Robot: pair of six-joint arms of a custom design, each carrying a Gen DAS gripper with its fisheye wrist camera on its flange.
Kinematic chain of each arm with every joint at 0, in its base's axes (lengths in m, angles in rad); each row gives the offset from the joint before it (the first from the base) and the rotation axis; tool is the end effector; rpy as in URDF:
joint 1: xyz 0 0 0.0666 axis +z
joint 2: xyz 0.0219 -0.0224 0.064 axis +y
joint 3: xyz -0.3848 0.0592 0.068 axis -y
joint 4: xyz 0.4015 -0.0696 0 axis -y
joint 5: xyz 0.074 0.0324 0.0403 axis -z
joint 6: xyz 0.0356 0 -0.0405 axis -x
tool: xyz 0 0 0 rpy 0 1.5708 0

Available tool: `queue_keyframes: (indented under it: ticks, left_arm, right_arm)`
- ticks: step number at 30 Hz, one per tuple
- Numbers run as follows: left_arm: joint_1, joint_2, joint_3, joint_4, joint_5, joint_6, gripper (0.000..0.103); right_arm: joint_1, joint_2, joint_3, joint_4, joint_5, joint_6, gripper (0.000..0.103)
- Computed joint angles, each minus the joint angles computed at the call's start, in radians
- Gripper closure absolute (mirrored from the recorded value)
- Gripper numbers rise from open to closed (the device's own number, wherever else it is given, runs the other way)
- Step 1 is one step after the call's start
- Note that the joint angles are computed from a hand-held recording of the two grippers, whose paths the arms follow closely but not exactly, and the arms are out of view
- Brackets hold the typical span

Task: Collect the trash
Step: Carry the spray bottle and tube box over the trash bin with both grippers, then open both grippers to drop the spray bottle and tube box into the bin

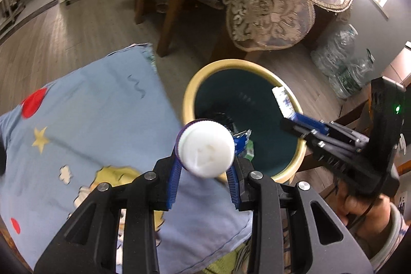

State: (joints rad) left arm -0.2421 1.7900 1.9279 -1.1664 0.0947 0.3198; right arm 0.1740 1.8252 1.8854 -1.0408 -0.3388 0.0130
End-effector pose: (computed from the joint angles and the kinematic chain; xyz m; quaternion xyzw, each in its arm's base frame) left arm 0.6068 -0.1537 0.4528 -0.0247 0.9622 -0.1180 0.2444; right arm 0.6333 0.1229 0.4206 -0.1369 0.9344 0.1838 0.2728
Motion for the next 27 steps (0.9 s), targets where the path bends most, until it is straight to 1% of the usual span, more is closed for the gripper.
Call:
queue_keyframes:
  ticks: [3, 5, 7, 8, 9, 10, 15, 21, 23, 25, 27]
  left_arm:
    - [-0.010, 0.054, 0.066, -0.024, 0.006, -0.002, 0.072]
    - [-0.016, 0.082, 0.100, -0.038, 0.009, -0.006, 0.072]
    - [-0.023, 0.114, 0.137, -0.055, 0.010, -0.012, 0.072]
    - [-0.024, 0.128, 0.154, -0.062, 0.012, -0.014, 0.072]
    - [-0.027, 0.141, 0.168, -0.070, 0.013, -0.018, 0.072]
    - [-0.030, 0.153, 0.180, -0.076, 0.013, -0.021, 0.072]
    - [-0.036, 0.203, 0.224, -0.100, 0.025, -0.028, 0.072]
    - [-0.041, 0.267, 0.281, -0.133, 0.046, -0.020, 0.071]
    - [-0.042, 0.285, 0.296, -0.141, 0.044, -0.013, 0.071]
    - [-0.041, 0.293, 0.297, -0.139, 0.050, -0.007, 0.066]
    - [-0.041, 0.292, 0.289, -0.131, 0.049, -0.005, 0.051]
  right_arm:
    - [-0.002, 0.018, 0.018, -0.028, 0.018, -0.011, 0.070]
    - [-0.005, 0.024, 0.022, -0.032, 0.031, -0.032, 0.063]
    - [-0.012, 0.021, 0.018, -0.018, 0.030, -0.058, 0.052]
    - [-0.018, 0.015, 0.011, -0.001, 0.021, -0.075, 0.049]
    - [-0.021, 0.008, 0.003, 0.016, 0.022, -0.090, 0.043]
    - [-0.025, -0.002, -0.009, 0.038, 0.028, -0.107, 0.039]
    - [-0.036, -0.017, -0.029, 0.089, 0.070, -0.158, 0.035]
    - [-0.041, -0.010, -0.018, 0.098, 0.104, -0.189, 0.025]
    - [-0.044, -0.005, -0.011, 0.099, 0.104, -0.197, 0.024]
    - [-0.047, 0.000, -0.005, 0.094, 0.099, -0.205, 0.024]
    - [-0.050, 0.002, -0.003, 0.090, 0.094, -0.214, 0.024]
